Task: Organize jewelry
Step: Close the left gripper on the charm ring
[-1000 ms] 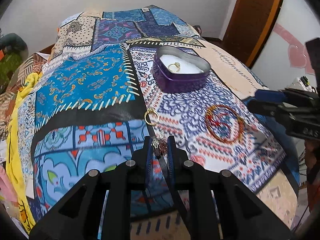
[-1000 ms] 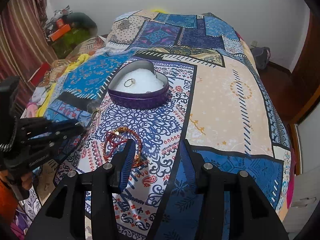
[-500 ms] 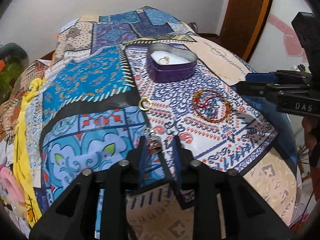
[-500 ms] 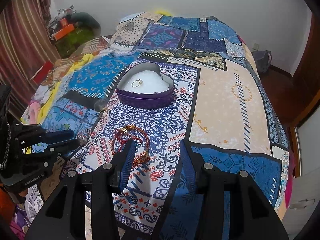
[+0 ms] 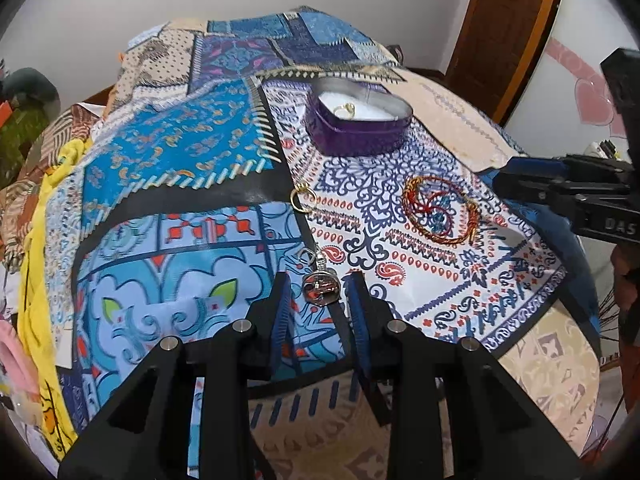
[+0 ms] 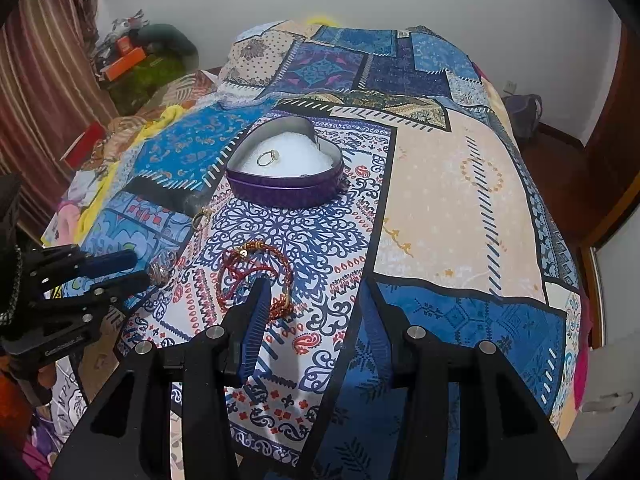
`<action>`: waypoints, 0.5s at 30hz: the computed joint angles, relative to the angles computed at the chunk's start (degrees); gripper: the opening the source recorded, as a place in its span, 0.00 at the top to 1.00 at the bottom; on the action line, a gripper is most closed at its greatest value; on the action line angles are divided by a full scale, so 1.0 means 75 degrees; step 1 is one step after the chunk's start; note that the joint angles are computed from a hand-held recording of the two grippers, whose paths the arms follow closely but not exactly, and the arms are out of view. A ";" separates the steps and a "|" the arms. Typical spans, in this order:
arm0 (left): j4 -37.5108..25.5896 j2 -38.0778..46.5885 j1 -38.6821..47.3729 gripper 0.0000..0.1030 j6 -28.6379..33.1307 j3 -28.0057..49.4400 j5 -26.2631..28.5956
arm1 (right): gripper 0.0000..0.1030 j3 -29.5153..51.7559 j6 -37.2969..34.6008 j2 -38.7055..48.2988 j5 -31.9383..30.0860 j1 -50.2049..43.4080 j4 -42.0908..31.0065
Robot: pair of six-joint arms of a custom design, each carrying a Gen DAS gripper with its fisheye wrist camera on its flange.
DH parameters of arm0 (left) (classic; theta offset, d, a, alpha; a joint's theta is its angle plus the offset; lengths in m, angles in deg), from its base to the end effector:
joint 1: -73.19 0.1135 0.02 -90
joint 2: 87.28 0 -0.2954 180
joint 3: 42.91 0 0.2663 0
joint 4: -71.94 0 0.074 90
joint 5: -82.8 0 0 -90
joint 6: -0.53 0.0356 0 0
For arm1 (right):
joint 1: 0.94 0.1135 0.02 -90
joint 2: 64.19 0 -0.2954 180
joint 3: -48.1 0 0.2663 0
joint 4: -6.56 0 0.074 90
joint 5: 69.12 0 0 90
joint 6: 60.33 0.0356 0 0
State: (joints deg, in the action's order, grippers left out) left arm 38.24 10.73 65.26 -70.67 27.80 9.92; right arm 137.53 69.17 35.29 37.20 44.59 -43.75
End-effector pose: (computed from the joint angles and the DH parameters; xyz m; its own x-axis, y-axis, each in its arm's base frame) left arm 0.3454 -0.0587 0.1894 -0.7320 0.4129 -0.5419 0.5378 0.8385 -0.0875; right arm 0.2764 0.2673 0.2644 -0.8435 0.0121 -0.5370 -0.0660 0.9898 0.1261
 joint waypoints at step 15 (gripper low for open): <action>0.0168 0.0238 0.0171 0.80 -0.0168 -0.0022 0.0387 | 0.59 -0.0095 0.0042 -0.0083 -0.0068 0.0034 -0.0010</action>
